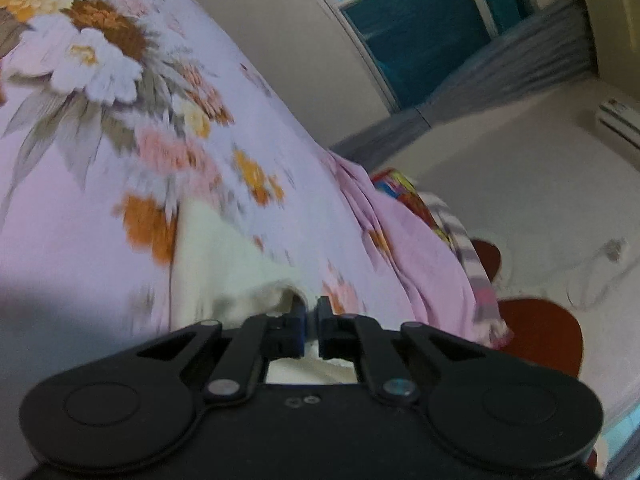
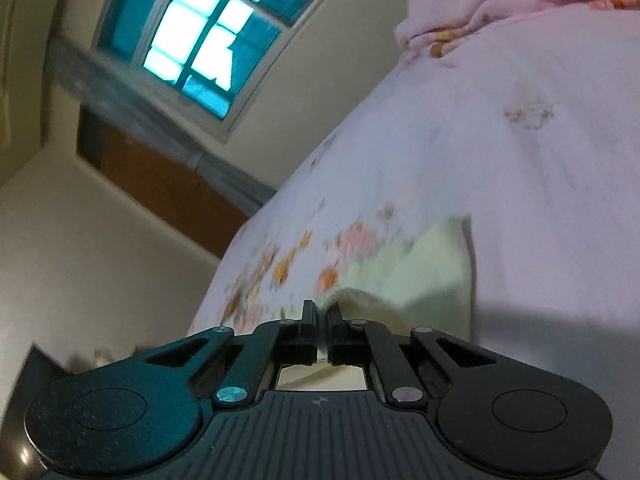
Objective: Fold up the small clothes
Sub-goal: 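Grasp the other side edge with the right gripper and fold it inward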
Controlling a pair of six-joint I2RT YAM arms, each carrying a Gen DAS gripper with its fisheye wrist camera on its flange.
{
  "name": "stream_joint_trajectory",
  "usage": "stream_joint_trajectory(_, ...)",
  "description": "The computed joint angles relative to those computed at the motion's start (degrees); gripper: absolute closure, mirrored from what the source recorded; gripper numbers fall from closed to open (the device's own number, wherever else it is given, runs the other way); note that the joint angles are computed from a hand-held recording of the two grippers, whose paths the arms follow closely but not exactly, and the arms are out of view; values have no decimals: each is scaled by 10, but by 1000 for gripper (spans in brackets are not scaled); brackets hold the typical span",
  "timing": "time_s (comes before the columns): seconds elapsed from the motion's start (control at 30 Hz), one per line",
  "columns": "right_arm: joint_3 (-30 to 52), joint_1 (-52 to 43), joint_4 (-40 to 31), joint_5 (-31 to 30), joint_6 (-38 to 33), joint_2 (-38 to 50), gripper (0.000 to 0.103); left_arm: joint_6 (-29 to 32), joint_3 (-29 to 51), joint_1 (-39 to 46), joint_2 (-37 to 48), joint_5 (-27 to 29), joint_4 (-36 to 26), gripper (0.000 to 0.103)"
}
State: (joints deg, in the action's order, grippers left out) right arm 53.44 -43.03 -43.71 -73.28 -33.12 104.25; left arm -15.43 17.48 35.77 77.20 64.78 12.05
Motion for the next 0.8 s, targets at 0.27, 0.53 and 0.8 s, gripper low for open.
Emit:
stream_joint_trajectory(0.27, -53, -20, 253, 44, 212, 51, 91, 13, -1, -22, 6, -132, 31, 77)
stream_joint_trajectory(0.53, -116, 23, 342, 105, 154, -33, 80, 184, 16, -37, -39, -162, -50, 75)
stream_joint_trajectory(0.8, -144, 119, 445, 196, 169, -54, 80, 253, -11, -97, -52, -226, 10, 60)
